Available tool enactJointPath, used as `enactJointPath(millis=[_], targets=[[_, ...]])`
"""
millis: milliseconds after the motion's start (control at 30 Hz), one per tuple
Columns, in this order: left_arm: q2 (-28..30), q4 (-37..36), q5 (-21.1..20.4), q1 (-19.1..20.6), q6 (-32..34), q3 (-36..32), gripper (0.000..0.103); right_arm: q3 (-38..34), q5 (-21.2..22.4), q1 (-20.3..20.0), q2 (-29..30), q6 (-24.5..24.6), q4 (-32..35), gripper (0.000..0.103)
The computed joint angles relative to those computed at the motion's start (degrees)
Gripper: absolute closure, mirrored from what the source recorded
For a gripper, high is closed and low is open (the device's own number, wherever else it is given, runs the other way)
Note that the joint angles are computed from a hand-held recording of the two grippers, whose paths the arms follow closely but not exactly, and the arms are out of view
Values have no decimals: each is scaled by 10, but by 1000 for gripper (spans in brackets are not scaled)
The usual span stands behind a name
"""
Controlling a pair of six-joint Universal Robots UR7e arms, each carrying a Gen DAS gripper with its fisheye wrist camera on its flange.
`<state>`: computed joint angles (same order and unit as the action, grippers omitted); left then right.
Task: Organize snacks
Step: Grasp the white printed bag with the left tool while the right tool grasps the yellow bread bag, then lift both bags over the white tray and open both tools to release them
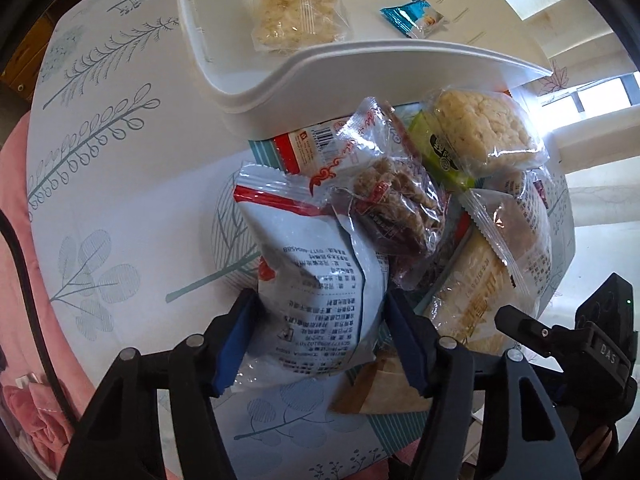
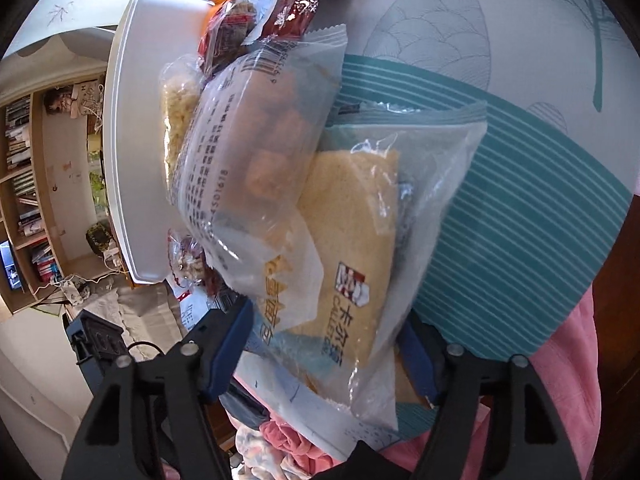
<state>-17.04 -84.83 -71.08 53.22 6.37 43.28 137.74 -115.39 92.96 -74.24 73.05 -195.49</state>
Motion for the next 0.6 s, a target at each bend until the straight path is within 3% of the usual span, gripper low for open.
enactJointPath(millis=[100, 133, 333, 600], targets=[[-1, 0, -4, 2, 0, -1, 48, -11, 1, 0, -13, 9, 55, 44], [-1, 0, -1, 1, -1, -1, 49, -13, -1, -1, -20, 12, 75, 54], [1, 30, -14, 6, -13, -19, 53, -14, 0, -3, -31, 33, 95, 64], [-26, 50, -24, 13, -29, -8, 54, -56, -28, 26, -46, 67, 194, 77]])
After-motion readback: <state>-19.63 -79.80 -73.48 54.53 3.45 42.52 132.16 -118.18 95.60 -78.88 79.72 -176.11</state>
